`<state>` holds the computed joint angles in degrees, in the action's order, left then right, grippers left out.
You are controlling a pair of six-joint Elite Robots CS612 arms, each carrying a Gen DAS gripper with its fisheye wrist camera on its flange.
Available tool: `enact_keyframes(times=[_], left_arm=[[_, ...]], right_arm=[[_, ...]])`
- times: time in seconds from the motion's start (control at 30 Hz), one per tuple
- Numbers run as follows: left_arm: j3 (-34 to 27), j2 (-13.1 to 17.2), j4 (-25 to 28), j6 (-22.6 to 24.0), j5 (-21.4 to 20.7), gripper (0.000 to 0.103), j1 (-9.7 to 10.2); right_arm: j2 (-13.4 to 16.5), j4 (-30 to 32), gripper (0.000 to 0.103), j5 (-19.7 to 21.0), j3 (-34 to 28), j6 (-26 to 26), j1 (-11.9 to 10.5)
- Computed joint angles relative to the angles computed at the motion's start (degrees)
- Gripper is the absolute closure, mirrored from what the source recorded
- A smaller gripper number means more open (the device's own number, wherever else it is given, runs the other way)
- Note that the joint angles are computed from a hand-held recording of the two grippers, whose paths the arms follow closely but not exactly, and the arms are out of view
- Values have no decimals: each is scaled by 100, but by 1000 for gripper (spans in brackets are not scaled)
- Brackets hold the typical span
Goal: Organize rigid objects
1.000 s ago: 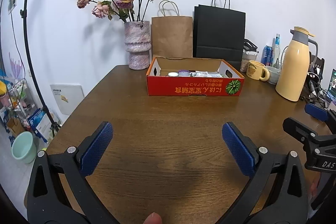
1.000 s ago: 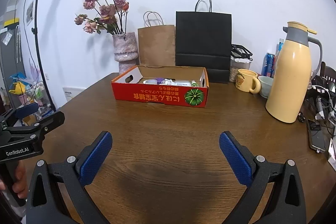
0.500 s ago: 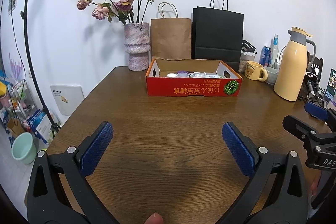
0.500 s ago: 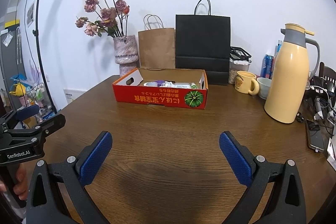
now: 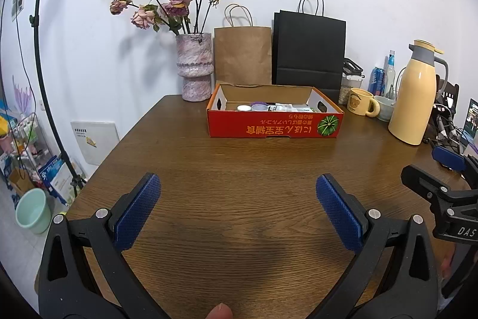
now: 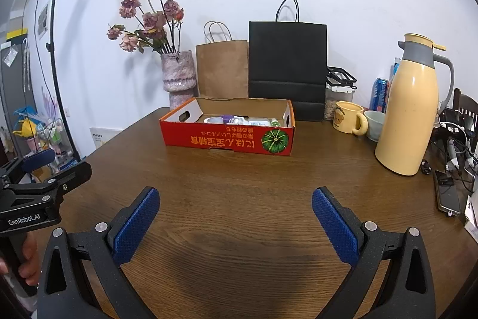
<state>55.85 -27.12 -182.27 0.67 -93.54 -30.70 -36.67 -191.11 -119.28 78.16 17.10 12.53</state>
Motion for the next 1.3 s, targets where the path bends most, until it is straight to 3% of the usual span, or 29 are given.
enact_keyframes(times=[1.3], left_arm=[[-47, 37, 11, -52, -47, 0, 6]], right_arm=[[25, 33, 0, -11, -20, -6, 5]])
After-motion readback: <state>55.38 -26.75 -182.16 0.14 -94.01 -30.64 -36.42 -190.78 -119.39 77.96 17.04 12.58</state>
